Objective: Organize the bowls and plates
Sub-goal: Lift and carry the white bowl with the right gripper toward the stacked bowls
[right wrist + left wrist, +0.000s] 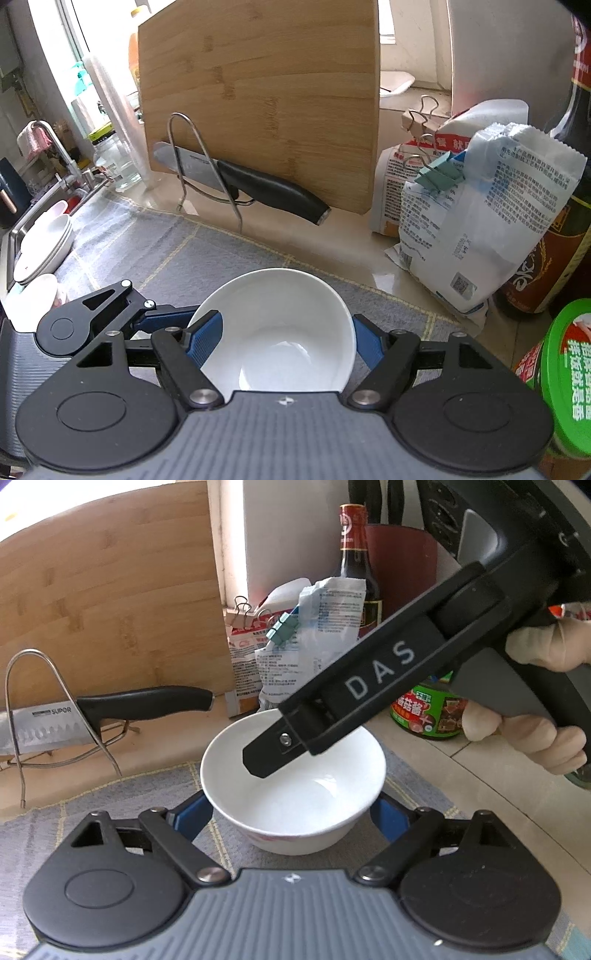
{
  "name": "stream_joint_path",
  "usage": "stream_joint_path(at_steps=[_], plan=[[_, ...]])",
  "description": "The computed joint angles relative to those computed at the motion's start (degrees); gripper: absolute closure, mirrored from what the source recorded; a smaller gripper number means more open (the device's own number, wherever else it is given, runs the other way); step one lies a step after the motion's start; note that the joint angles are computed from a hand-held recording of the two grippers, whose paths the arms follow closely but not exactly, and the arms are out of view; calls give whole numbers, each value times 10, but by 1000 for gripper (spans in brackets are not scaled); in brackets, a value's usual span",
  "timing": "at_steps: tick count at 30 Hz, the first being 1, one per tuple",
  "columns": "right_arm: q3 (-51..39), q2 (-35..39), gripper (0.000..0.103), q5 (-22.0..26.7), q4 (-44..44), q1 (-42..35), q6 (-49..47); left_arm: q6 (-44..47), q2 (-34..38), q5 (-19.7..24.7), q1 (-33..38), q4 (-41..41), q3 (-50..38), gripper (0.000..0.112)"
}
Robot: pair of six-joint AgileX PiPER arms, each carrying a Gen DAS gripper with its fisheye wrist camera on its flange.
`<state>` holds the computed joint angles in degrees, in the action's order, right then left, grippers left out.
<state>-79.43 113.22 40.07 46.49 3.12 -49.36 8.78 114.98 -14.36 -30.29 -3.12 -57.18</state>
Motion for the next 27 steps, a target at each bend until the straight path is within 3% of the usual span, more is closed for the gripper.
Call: stream_joint_path(at_steps=[15,27], plan=[[64,-95,22,8,21,29,-7,133,-123,47,-4,-133,82,21],[94,-145,22,1,8,90,33,155,-231,75,20,-164,166,21]])
